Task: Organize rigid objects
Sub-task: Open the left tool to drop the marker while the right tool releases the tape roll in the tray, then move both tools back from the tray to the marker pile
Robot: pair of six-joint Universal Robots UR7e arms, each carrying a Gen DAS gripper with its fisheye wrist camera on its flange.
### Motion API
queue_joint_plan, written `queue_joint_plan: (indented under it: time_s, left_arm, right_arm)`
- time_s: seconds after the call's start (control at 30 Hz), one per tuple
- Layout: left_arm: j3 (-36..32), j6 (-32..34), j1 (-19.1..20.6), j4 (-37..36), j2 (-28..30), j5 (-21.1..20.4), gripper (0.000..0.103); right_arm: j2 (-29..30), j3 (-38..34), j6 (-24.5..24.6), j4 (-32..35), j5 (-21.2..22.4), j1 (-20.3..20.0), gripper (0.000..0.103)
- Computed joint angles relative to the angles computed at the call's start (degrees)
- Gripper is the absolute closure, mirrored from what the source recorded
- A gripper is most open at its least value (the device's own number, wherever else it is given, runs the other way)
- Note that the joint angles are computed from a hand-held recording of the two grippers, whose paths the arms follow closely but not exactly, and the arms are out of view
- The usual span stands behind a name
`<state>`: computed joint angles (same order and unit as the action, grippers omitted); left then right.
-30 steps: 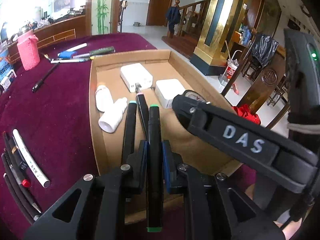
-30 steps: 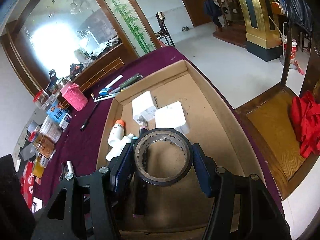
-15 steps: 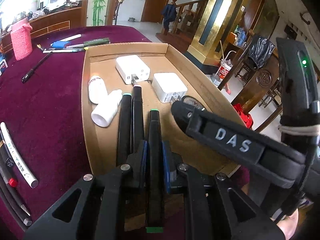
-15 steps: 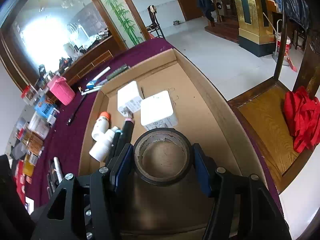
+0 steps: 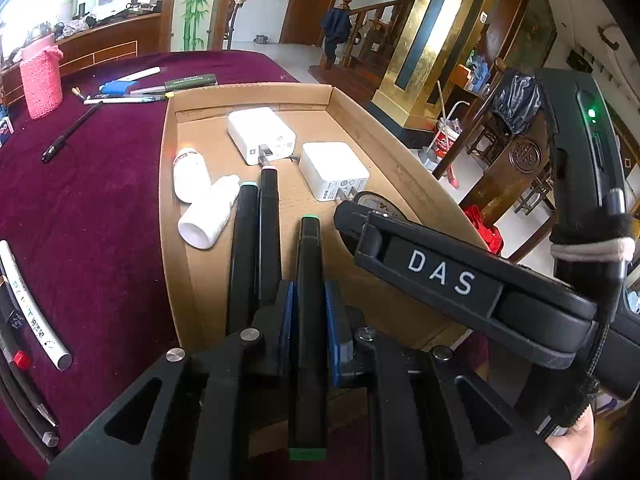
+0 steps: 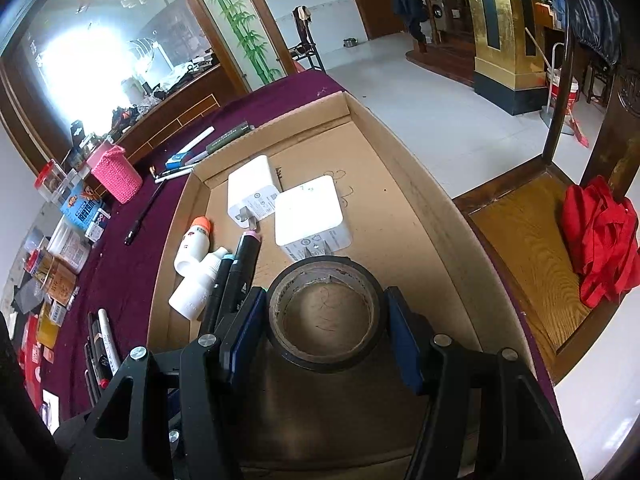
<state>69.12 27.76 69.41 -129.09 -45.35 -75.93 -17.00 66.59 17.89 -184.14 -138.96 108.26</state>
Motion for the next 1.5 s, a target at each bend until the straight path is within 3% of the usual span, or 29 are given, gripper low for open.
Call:
queue_joint_plan:
  time_s: [0.07,0.13,0.17,0.5,0.7,0.9,1.1,1.27,1.4,1.5]
  left_arm:
    - [0.09,0.13,0.07,0.15,-0.18,-0.41,0.082]
    - [0.50,0.32,0.10,-0.44,-0.55,-0.99,0.062]
    - [1.01,0.37,0.04,-1.25,-0.83,-1.21,0.059]
    - [1.49,-0.85,-0.21,-1.10,-2.52,-2.10,0.058]
    - [0.30,-3.42,0.02,1.18,-4.18,-1.74,0.058]
    - [-1.31,-4.77,1.93,5.01,-6.53,-1.40,0.058]
    - [-3.15,-6.46,5.58,5.33,-8.85,-1.04,0.058]
    - [-2.45,-2.78,8.35,-2.97,-10.17,3.77,0.058]
    - [-4.71,-2.14,10.29,-9.09,-8.20,7.65,0.058]
    - [-7.42,-3.27,11.62,-8.44,-6.17,8.19,0.058]
  right_arm:
    - [-0.09,0.19,0.10,-0.01,-0.11,0.08,0.046]
    - [-0.05,0.11,-0.11,-0.43,0.20,0.08,0.043]
    - [-0.09,0.21,-0.05,-0.64,0.46,0.06,0.042]
    - [1.16,-0.52,-5.62,-10.19,-0.62,1.04,0.042]
    - [1.45,-0.54,-8.97,-15.66,1.42,1.19,0.042]
    - [1.87,-1.14,-10.86,-17.01,2.64,1.26,0.042]
    - [2.93,-2.39,-16.80,-18.45,7.85,1.80,0.041]
    - [4.82,-6.25,-21.91,-9.11,14.91,2.49,0.042]
    - [6.68,-11.85,-19.81,5.92,22.35,2.72,0.043]
    - [9.59,-19.69,-17.03,18.52,24.83,2.86,0.059]
